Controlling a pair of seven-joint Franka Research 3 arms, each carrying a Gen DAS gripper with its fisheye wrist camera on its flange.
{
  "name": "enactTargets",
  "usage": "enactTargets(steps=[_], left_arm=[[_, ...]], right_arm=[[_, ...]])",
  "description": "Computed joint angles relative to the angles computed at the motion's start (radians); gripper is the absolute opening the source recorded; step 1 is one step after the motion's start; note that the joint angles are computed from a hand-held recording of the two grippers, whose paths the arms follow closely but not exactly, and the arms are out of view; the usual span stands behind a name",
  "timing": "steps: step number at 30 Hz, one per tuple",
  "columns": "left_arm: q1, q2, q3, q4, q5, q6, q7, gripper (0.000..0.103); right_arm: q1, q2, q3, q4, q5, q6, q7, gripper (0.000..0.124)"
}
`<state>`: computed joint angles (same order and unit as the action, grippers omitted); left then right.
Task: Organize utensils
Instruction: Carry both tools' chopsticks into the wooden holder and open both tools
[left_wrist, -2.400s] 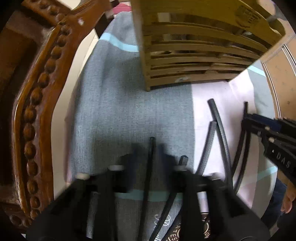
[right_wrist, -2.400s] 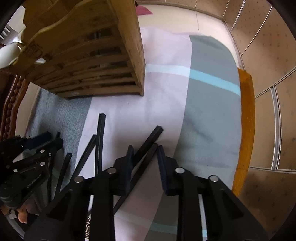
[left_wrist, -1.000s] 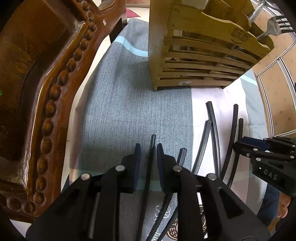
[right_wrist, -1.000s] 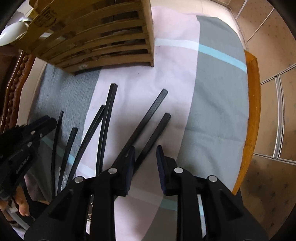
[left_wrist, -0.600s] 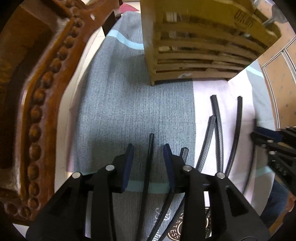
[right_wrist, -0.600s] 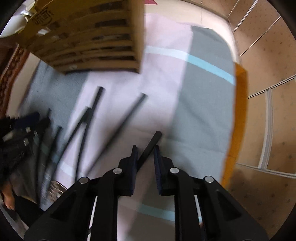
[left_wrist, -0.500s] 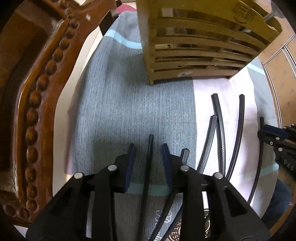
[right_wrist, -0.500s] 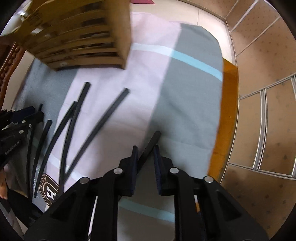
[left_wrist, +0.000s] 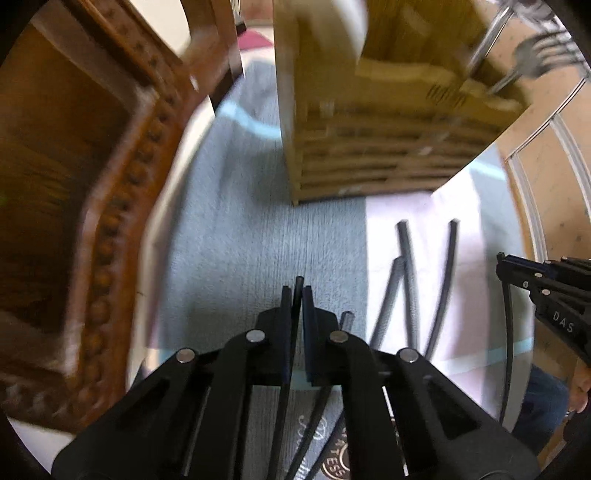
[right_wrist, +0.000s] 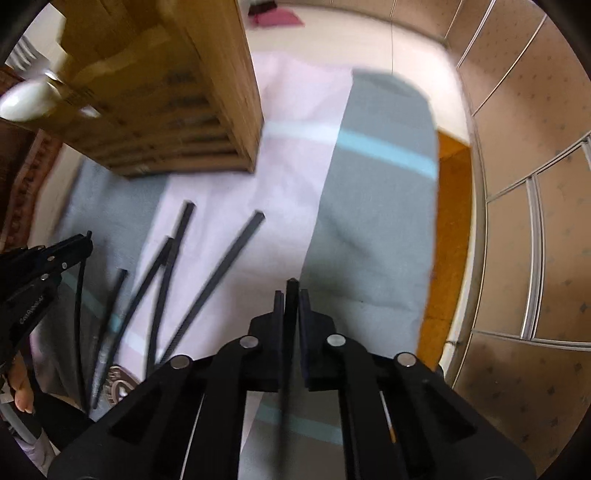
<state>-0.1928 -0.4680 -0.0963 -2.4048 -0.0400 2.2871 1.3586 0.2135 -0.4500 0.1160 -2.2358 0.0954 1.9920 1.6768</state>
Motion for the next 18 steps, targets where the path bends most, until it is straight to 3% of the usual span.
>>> enactTargets(steps=[12,18], left_arm=[[-0.002,-0.306,-0.019,-0.063,0.079,0.113,-0.091,0.005],[-0.027,-0.373,0.021,-0.035,0.089,0.128,-0.090,0.004]], right_arm=[[-0.006,-0.285,0.006,0.020,0.045,0.080,-0.019,0.007],[-0.020,-0.365,0.021,-0.011,0.083,0.157,-0.028,0.007]])
